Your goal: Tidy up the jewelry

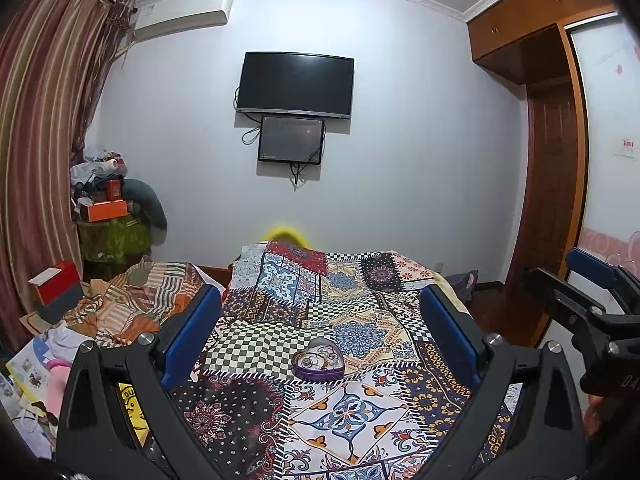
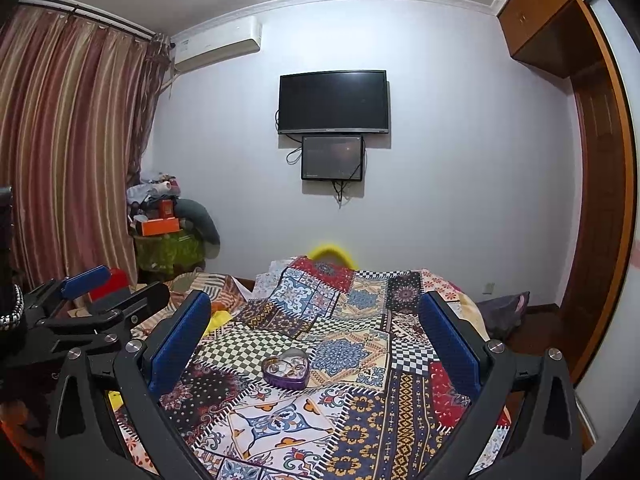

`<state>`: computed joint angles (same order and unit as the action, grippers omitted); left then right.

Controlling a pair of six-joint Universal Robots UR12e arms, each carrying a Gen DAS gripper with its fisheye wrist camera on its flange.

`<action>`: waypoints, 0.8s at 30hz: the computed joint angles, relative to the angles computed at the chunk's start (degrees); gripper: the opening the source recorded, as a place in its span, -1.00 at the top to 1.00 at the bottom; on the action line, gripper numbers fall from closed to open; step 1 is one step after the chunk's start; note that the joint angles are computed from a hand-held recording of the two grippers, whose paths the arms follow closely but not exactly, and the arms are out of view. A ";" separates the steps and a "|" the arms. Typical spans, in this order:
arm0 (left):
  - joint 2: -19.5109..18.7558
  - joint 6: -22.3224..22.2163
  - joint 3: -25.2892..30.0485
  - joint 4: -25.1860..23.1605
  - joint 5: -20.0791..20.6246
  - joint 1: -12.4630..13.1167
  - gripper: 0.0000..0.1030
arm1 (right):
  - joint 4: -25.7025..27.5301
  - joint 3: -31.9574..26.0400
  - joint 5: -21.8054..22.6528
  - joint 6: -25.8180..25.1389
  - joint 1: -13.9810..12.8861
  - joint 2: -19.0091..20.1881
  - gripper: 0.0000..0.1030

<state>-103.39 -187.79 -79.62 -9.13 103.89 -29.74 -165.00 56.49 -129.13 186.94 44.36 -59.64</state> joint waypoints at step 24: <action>0.24 -0.52 -0.05 -0.84 -1.51 0.27 -0.94 | 0.22 0.20 0.39 0.29 -0.23 -0.07 -0.99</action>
